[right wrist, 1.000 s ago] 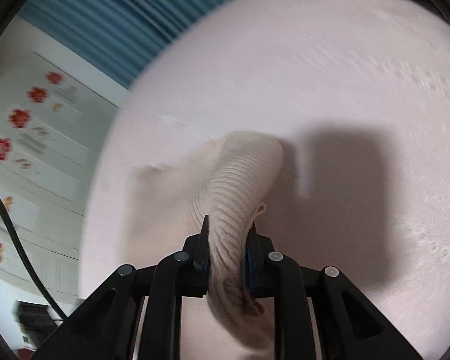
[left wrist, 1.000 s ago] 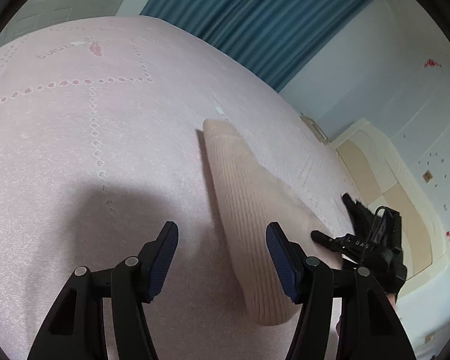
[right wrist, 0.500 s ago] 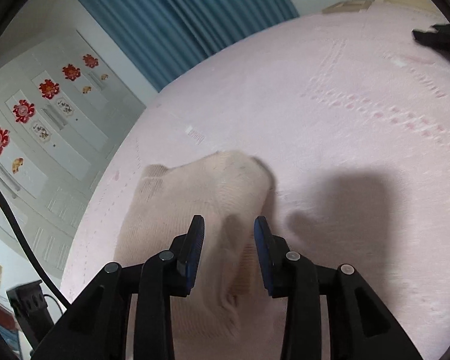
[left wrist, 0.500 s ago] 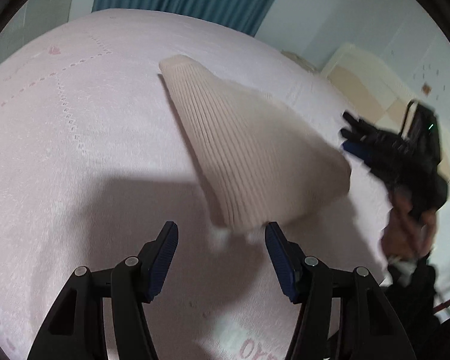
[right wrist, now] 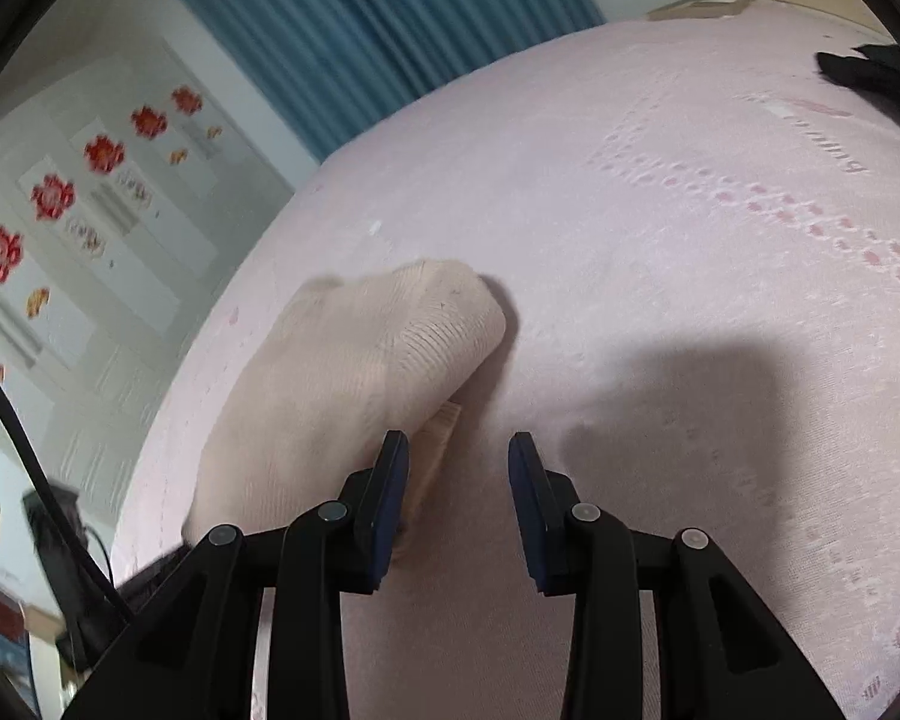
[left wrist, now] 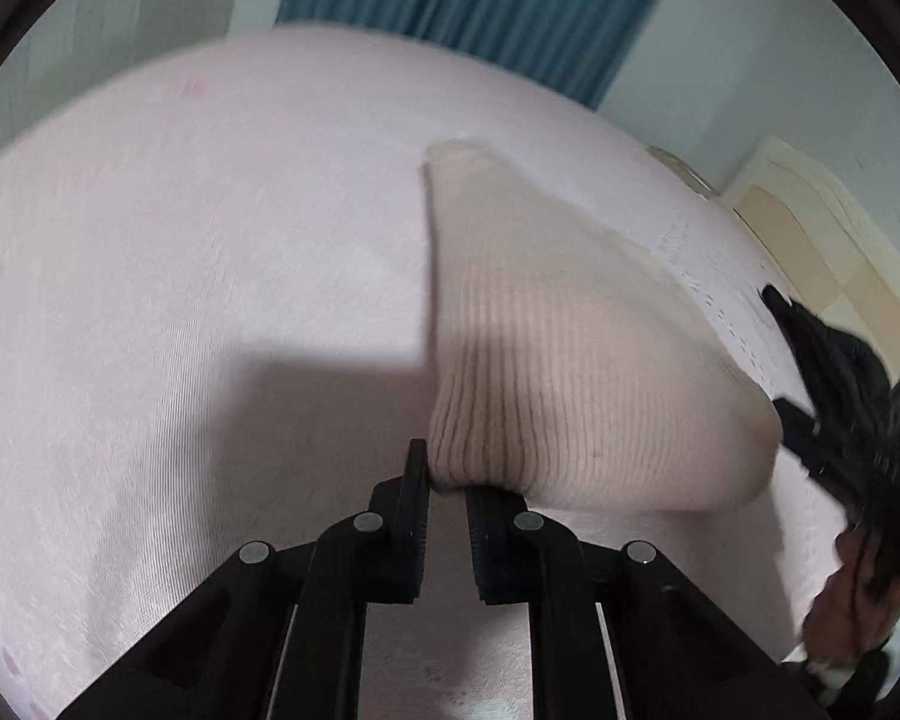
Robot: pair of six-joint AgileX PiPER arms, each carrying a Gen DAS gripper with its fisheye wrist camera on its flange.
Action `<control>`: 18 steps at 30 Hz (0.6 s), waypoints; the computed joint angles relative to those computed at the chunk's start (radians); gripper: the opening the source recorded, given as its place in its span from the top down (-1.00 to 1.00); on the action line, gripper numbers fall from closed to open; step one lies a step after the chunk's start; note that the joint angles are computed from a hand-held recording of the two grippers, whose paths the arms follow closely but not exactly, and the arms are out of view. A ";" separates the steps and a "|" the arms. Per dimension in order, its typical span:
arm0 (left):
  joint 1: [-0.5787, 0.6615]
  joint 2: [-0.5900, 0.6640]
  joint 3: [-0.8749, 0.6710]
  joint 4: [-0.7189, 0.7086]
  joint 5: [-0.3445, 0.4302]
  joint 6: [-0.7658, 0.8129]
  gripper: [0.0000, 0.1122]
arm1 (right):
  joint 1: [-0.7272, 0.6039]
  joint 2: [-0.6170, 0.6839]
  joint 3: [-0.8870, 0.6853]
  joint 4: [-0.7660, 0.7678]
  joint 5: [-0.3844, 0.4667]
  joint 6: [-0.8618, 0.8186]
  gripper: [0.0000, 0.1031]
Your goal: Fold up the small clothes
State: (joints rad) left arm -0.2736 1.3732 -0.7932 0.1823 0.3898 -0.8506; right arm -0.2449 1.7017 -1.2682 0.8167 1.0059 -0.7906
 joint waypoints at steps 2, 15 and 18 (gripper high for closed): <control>0.025 -0.011 0.013 -0.080 -0.007 0.089 0.79 | 0.022 0.000 0.004 -0.015 0.005 -0.010 0.32; 0.065 0.054 -0.009 -0.255 -0.011 0.269 0.70 | 0.137 0.183 -0.215 0.049 0.054 0.123 -0.01; 0.090 0.055 -0.008 -0.361 -0.011 0.378 0.70 | 0.129 0.248 -0.318 0.046 0.090 0.183 -0.01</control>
State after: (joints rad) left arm -0.1837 1.4281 -0.8015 -0.1791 0.3791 -0.4724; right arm -0.1161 1.9496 -1.5861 0.8629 1.0955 -0.6076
